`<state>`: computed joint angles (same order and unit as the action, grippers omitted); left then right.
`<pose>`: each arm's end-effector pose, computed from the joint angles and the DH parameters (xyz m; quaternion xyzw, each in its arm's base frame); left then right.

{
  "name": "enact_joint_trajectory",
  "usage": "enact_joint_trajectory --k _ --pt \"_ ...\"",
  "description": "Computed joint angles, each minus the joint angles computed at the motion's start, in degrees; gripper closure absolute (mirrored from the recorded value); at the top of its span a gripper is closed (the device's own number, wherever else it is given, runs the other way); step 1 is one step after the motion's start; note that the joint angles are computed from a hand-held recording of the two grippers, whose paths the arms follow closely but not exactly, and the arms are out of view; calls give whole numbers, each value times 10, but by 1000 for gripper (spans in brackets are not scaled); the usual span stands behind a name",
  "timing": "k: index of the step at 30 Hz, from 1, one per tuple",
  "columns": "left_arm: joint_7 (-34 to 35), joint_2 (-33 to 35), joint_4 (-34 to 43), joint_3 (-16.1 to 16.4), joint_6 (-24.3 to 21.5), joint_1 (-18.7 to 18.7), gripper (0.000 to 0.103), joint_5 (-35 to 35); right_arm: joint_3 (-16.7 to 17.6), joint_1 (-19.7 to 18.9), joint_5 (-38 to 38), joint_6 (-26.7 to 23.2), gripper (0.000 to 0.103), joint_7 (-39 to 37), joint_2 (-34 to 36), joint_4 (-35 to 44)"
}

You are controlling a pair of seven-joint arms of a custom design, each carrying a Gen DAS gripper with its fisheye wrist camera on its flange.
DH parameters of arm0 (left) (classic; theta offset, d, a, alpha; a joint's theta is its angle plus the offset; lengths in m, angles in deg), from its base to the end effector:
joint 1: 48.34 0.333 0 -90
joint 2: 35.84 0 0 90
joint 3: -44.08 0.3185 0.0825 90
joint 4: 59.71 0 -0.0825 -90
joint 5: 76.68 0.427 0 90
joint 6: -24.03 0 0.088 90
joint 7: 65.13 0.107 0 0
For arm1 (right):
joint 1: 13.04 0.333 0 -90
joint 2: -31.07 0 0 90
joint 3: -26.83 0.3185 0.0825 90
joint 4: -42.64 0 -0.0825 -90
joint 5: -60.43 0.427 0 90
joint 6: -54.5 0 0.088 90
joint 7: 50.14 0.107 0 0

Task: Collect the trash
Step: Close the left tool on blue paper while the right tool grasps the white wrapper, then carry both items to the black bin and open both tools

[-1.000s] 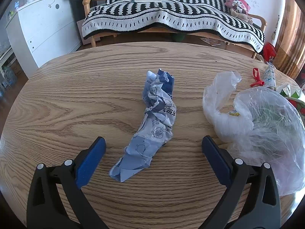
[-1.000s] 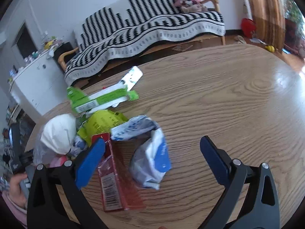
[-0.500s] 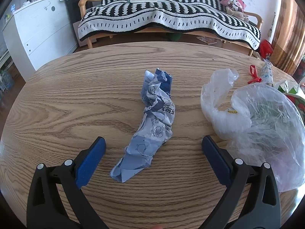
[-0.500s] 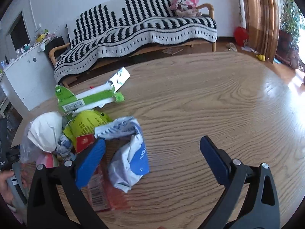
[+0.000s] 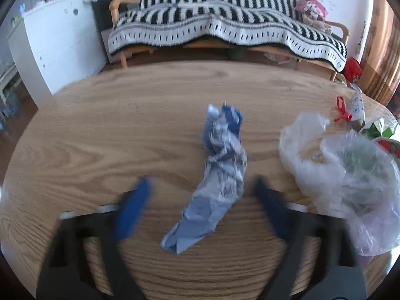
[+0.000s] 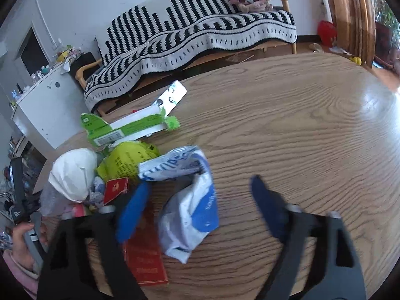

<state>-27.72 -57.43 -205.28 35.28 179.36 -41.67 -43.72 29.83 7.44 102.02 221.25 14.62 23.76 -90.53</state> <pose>0.4869 -0.0380 0.4358 -0.7912 0.5169 -0.1744 0.2763 0.5326 0.1876 0.4405 -0.7165 0.5846 -0.1001 0.3672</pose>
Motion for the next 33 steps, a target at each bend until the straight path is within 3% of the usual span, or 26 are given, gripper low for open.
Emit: enact_joint_trajectory --k 1,4,14,18,22,33 --pt "-10 2 5 -8 -6 7 74 13 2 0 -6 -9 62 2 2 3" --pt "-10 8 8 -3 1 6 76 17 1 7 15 -9 67 -15 -3 -1" --pt "-45 -38 -18 3 13 12 77 0 3 32 4 39 75 -15 -32 -25" --pt "-48 -47 -21 -7 7 14 77 -1 23 11 -67 49 75 45 -33 -33" --pt "-45 -46 -22 -6 5 6 77 -13 20 11 -98 51 75 76 -32 -36" --pt "-42 -48 -17 -12 -12 4 77 -5 -1 31 -69 60 75 55 -32 -36"
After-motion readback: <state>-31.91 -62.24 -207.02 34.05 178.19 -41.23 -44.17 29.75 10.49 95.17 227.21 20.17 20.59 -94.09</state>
